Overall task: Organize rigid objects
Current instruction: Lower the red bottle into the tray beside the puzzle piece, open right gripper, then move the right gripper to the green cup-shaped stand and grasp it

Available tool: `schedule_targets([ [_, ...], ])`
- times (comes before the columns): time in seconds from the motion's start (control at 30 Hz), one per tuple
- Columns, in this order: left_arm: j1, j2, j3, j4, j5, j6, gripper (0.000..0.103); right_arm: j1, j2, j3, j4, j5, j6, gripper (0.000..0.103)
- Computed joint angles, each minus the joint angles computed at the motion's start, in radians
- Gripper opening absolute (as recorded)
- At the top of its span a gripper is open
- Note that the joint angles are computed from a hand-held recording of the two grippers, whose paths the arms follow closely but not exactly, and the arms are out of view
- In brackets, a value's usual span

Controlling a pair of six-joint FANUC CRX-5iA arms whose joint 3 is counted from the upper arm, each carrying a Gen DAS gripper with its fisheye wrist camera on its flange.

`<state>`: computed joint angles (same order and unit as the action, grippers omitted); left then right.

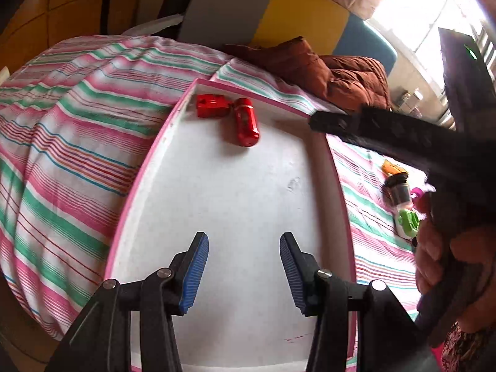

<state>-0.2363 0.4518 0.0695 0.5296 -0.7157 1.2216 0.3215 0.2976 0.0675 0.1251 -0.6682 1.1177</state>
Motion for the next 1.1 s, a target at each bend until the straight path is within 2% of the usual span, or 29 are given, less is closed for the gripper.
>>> schedule_targets([
  [0.17,-0.016,-0.022,-0.033,0.017,0.033,-0.037,0.048,0.007,-0.089,-0.167,0.209,0.008,-0.201,0.052],
  [0.27,-0.029,-0.037,-0.060,0.043,0.053,-0.076,0.048,0.006,-0.127,-0.240,0.291,-0.009,-0.290,0.051],
  [0.53,-0.061,-0.074,-0.129,0.140,0.091,-0.215,0.048,-0.007,-0.229,-0.387,0.342,-0.020,-0.370,0.052],
  [0.8,-0.097,-0.107,-0.167,0.184,0.121,-0.314,0.048,-0.035,-0.365,-0.563,0.495,-0.041,-0.471,0.052],
  [0.9,-0.110,-0.110,-0.165,0.182,0.118,-0.324,0.048,-0.072,-0.408,-0.614,0.535,-0.059,-0.493,0.059],
  [0.97,-0.119,-0.109,-0.158,0.173,0.113,-0.320,0.048,-0.104,-0.434,-0.648,0.562,-0.062,-0.506,0.070],
  [1.03,-0.129,-0.108,-0.152,0.167,0.108,-0.314,0.048,-0.139,-0.457,-0.683,0.598,-0.060,-0.517,0.076],
  [1.1,-0.140,-0.105,-0.142,0.160,0.103,-0.310,0.048,-0.171,-0.459,-0.708,0.651,-0.072,-0.521,0.077],
])
